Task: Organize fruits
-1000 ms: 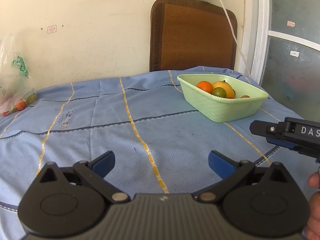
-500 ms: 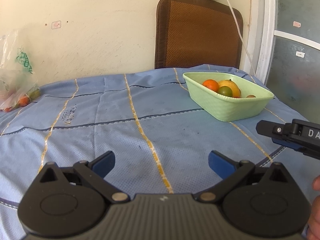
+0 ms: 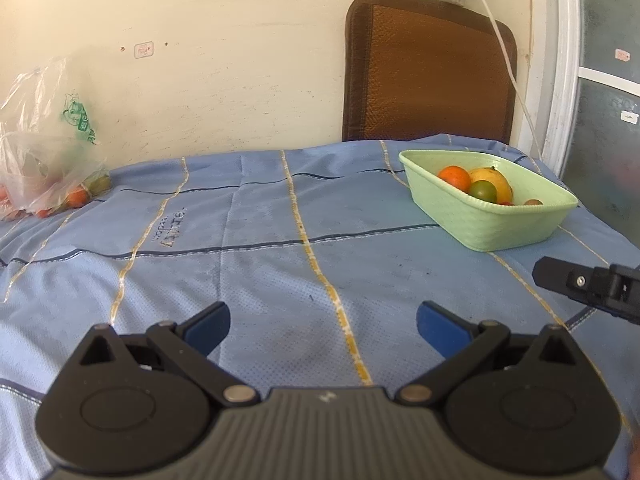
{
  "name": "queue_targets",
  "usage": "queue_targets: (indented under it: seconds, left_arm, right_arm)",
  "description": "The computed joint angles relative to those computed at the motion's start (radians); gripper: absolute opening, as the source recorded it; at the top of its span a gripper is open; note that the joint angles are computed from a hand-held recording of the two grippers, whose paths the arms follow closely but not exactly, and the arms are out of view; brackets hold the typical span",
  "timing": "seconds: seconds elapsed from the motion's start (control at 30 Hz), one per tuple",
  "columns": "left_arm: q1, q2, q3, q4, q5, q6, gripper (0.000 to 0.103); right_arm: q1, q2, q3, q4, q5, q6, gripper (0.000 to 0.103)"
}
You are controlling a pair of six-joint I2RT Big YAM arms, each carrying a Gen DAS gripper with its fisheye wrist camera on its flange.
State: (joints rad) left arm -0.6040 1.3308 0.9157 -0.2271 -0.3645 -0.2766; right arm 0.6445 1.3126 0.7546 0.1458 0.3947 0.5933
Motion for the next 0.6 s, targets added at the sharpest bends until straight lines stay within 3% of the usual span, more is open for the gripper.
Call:
queue_targets:
  seconds: [0.3, 0.6]
  left_arm:
    - [0.022, -0.021, 0.000, -0.023, -0.028, -0.059, 0.103]
    - [-0.003, -0.041, 0.015, -0.074, -0.139, -0.055, 0.103]
  right_arm:
    - [0.005, -0.001, -0.007, 0.019, -0.001, -0.044, 0.061]
    - [0.005, -0.004, -0.015, 0.038, -0.002, -0.041, 0.067]
